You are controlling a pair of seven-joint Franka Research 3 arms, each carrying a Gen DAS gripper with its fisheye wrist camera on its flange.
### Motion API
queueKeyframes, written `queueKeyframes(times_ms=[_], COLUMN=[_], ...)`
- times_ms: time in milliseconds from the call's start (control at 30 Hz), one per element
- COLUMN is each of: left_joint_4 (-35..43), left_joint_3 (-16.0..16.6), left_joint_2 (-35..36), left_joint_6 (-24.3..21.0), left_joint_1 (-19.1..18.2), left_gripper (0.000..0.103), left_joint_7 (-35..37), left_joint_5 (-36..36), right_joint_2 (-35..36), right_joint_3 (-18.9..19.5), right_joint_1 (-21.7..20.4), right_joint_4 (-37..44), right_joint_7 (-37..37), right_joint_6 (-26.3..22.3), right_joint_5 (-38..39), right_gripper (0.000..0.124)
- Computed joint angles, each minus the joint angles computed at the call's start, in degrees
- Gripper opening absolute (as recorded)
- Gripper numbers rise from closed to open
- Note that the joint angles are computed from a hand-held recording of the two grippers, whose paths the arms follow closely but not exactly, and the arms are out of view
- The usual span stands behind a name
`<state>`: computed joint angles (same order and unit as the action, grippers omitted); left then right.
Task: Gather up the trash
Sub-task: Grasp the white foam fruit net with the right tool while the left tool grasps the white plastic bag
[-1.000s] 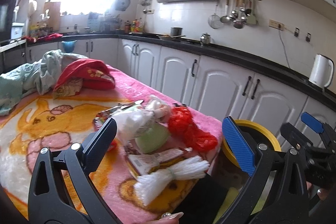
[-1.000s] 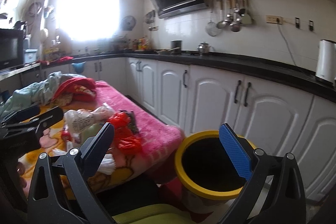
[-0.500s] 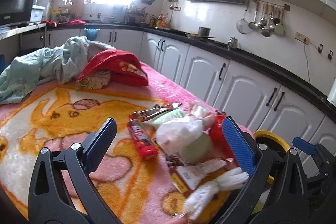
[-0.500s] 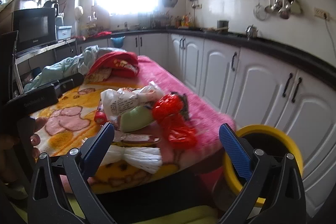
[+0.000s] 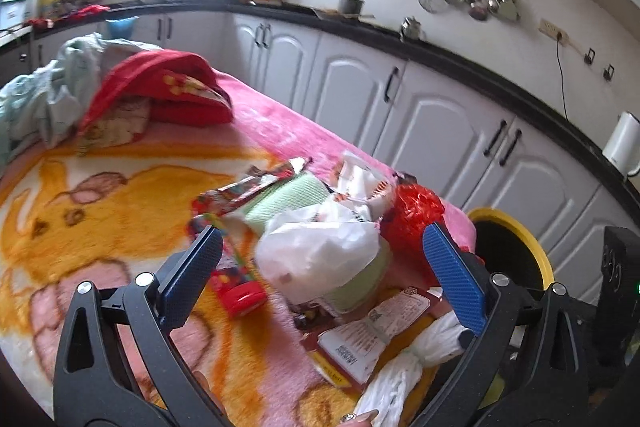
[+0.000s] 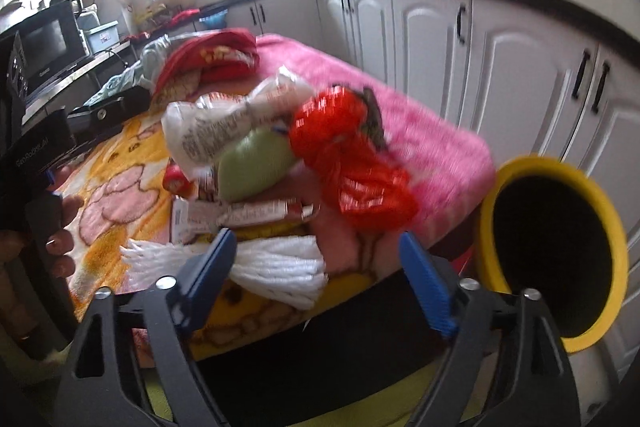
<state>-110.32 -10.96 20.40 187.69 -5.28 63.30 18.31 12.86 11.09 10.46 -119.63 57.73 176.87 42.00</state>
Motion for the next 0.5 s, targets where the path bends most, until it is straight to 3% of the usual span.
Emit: queueKeyframes(times_ms=[67,133,233,333,400,500], left_joint_4=[1.83,3.7,5.93,5.82,5.46,4.97], left_joint_3=[-1.62,-5.3,-3.4,-8.23,-8.09,-9.69], left_joint_2=[1.43,3.05,4.35,5.17,5.06,5.05], left_joint_6=[-1.46,-3.64,-6.54,-6.64,-6.33,-6.4], left_joint_1=[1.23,4.05,1.96,6.13,6.08,7.55], left_gripper=[0.092,0.092,0.092,0.092,0.092,0.077], left_joint_7=[0.85,2.49,2.57,5.1,5.73,7.2], left_joint_5=[0.3,-0.12,-1.11,-3.87,-4.48,-5.55], right_joint_2=[0.64,0.97,1.27,1.0,0.56,-0.56], right_joint_3=[0.32,-0.18,0.42,0.82,0.63,0.56], right_joint_1=[-0.51,0.0,-0.78,-1.34,-1.06,-0.86], right_joint_4=[0.95,1.5,2.54,2.81,2.72,2.14], right_joint_7=[-0.68,-0.81,-3.74,-7.97,-10.3,-15.33], right_joint_6=[-3.09,-4.9,-8.46,-10.87,-11.35,-11.72], right_joint_5=[0.3,-0.21,2.03,6.21,8.73,13.56], right_gripper=[0.067,0.063,0.045,0.026,0.017,0.011])
